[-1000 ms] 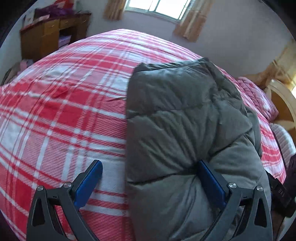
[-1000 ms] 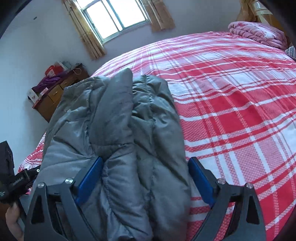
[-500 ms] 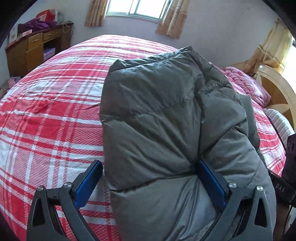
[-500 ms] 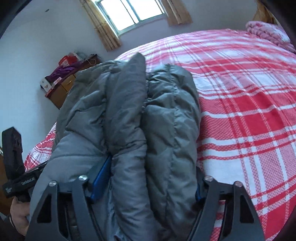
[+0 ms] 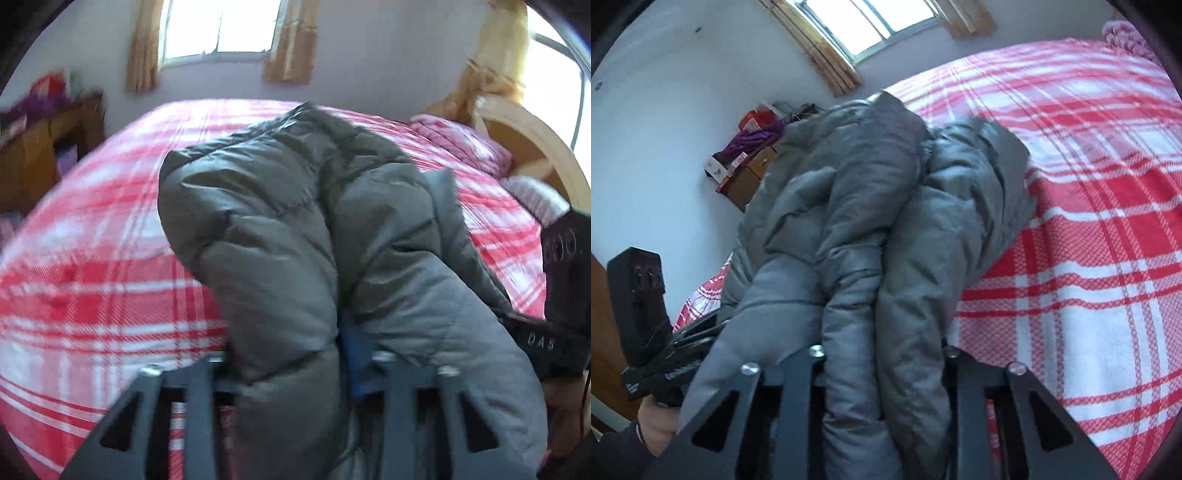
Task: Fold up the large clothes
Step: 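Lift the grey jacket bundle off the bed with both grippers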
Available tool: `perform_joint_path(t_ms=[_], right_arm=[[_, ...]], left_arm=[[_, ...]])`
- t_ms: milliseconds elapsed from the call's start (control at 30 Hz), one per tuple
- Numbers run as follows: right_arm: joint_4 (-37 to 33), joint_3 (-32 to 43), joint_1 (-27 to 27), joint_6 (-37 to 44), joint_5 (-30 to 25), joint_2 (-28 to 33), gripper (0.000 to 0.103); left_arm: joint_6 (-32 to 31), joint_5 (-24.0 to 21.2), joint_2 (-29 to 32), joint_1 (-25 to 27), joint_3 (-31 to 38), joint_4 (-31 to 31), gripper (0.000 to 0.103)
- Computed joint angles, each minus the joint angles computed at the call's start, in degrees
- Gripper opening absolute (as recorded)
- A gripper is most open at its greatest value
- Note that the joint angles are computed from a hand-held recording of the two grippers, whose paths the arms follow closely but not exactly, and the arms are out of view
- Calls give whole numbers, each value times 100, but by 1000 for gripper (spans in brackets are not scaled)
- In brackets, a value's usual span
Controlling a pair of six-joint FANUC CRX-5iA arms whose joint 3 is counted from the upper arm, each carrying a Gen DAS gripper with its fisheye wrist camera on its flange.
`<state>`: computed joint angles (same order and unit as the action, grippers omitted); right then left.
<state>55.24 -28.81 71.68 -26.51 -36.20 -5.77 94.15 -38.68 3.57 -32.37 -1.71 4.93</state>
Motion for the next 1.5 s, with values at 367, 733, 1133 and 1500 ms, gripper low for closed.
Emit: perform_joint_path(t_ms=[367,733,1133,1500], right_arm=[[1719,-158,859,-1612,-807,-262,22],[1916,784,1067,-923,-748,290,22],[1282,1697,983,125,-521,945,22],[567,2245,610,1044,-59,1434,22]], left_arm=[[-40,-212,-1299,-72,-230,-476,25],[4,-329,-2253,506,-775,-473,25],[-702,-91,-2847,1337,-1600,434,25],[-1403,-132,-3173,2063,-2209,1225,25]])
